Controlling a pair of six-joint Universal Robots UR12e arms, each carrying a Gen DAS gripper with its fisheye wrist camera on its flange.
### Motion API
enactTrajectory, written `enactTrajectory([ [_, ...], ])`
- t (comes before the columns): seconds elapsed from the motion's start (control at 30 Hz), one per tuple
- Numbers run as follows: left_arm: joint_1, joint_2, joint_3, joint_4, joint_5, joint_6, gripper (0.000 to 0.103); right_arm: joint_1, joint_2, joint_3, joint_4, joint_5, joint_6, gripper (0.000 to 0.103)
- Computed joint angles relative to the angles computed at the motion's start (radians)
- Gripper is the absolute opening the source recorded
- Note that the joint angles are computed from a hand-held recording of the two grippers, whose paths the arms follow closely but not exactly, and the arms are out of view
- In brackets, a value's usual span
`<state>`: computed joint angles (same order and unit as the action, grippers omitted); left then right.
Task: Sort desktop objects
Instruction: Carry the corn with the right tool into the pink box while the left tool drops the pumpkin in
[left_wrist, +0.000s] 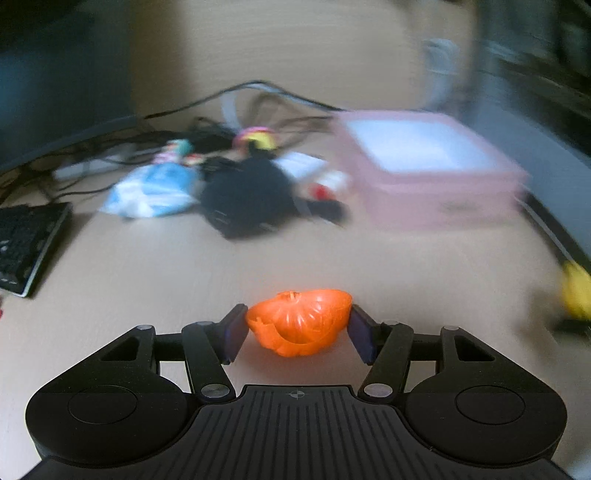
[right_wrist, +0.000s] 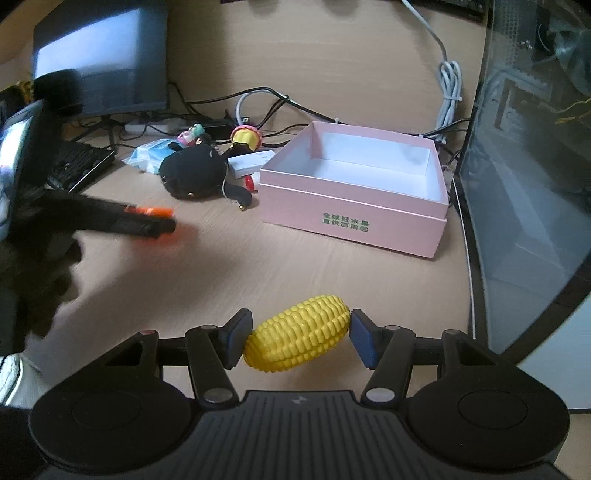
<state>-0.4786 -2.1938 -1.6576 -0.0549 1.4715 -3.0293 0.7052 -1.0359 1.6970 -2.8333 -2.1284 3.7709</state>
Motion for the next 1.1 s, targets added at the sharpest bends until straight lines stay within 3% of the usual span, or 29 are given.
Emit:
enactTrajectory([
  [0.1, 0.005, 0.037, -0.053, 0.013, -0.077, 0.058, 0.064, 0.004, -0.014, 0.016, -0.013, -0.002, -0.006, 0.058],
  [0.23, -0.001, 0.038, -0.05, 0.051, -0.11, 0.067, 0.064, 0.012, -0.026, 0.024, -0.049, -0.036, -0.029, 0.058],
  [0.47, -0.017, -0.029, 0.09, 0.202, -0.163, 0.077, 0.064, 0.001, -0.007, -0.05, -0.147, -0.207, -0.063, 0.058],
  [0.53, -0.029, -0.08, 0.181, 0.273, -0.145, 0.093, 0.072, -0.013, 0.014, -0.099, -0.183, -0.281, -0.094, 0.058],
  [0.57, -0.034, -0.1, 0.221, 0.28, -0.133, 0.099, 0.092, -0.025, 0.024, -0.127, -0.198, -0.32, -0.101, 0.061],
  [0.6, -0.038, -0.119, 0.259, 0.271, -0.122, 0.106, 0.098, -0.032, 0.03, -0.149, -0.189, -0.347, -0.092, 0.072],
  [0.67, -0.041, -0.128, 0.297, 0.206, -0.1, 0.099, 0.098, -0.041, 0.042, -0.18, -0.21, -0.395, -0.091, 0.08],
  [0.73, -0.035, -0.116, 0.281, 0.149, -0.087, 0.058, 0.098, -0.038, 0.049, -0.19, -0.232, -0.43, -0.112, 0.083],
  [0.83, -0.028, -0.088, 0.221, 0.057, -0.031, 0.033, 0.098, -0.026, 0.056, -0.171, -0.237, -0.434, -0.112, 0.095],
  [1.0, 0.001, -0.037, 0.124, -0.086, 0.04, -0.049, 0.099, -0.014, 0.06, -0.129, -0.08, -0.299, -0.064, 0.097],
  [1.1, 0.023, -0.02, 0.096, -0.121, 0.107, -0.102, 0.099, -0.013, 0.08, -0.144, -0.03, -0.206, -0.079, 0.097],
])
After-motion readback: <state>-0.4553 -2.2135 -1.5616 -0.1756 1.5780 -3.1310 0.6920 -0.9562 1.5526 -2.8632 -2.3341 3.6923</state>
